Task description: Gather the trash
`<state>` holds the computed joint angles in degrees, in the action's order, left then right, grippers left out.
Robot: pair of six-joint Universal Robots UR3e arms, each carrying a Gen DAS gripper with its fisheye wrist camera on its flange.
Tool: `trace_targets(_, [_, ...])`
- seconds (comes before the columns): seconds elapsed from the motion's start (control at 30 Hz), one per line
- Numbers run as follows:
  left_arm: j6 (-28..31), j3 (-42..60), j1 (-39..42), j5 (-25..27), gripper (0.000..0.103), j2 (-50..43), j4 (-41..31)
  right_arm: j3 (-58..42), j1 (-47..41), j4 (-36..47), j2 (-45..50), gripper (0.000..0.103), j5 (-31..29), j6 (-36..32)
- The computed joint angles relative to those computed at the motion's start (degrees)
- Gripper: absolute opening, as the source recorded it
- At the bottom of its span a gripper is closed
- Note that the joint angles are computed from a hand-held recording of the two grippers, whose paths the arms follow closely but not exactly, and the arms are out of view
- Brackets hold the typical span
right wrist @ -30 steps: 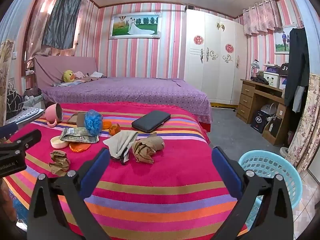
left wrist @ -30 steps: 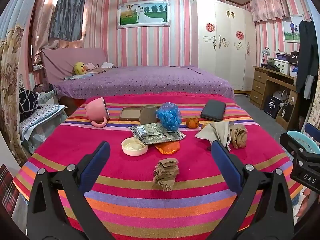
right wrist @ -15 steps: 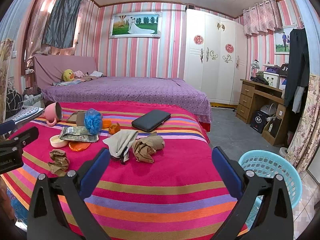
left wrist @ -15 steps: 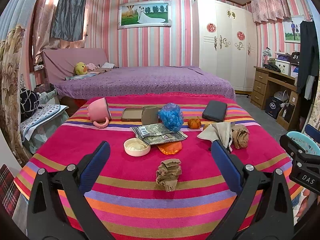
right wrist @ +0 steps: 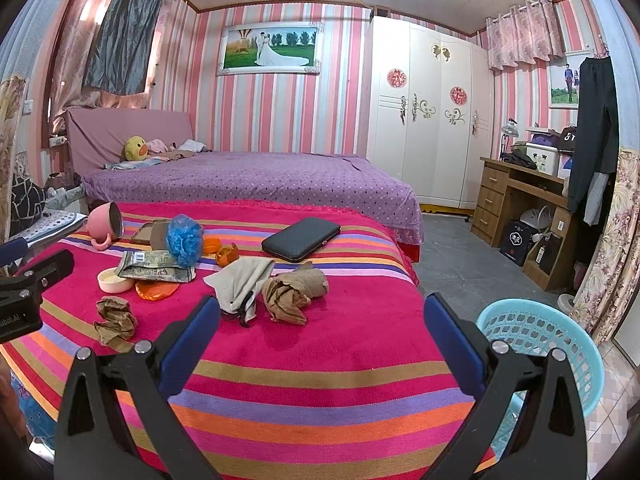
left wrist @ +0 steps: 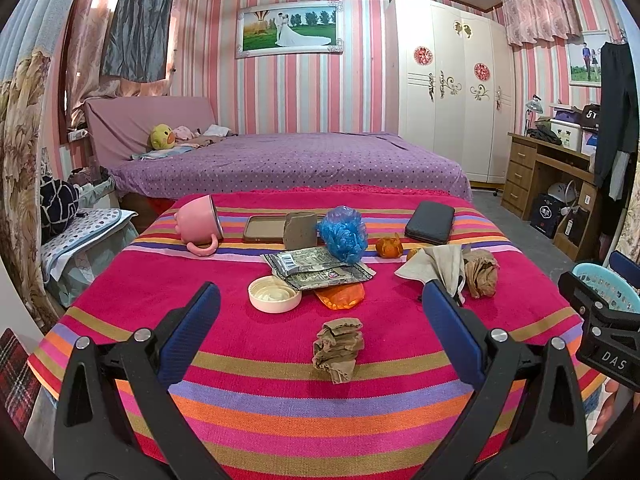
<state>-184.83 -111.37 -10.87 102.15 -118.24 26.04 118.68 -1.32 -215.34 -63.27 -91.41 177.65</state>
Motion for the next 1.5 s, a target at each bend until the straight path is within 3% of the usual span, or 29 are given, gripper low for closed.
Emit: trace_targets(1.5, [-0.8,0.4,1.0,-1.3,0.098,-0.4,-1.8,-1.8,-0.4,-0.5,3.4,0.099,-0.7,0.9])
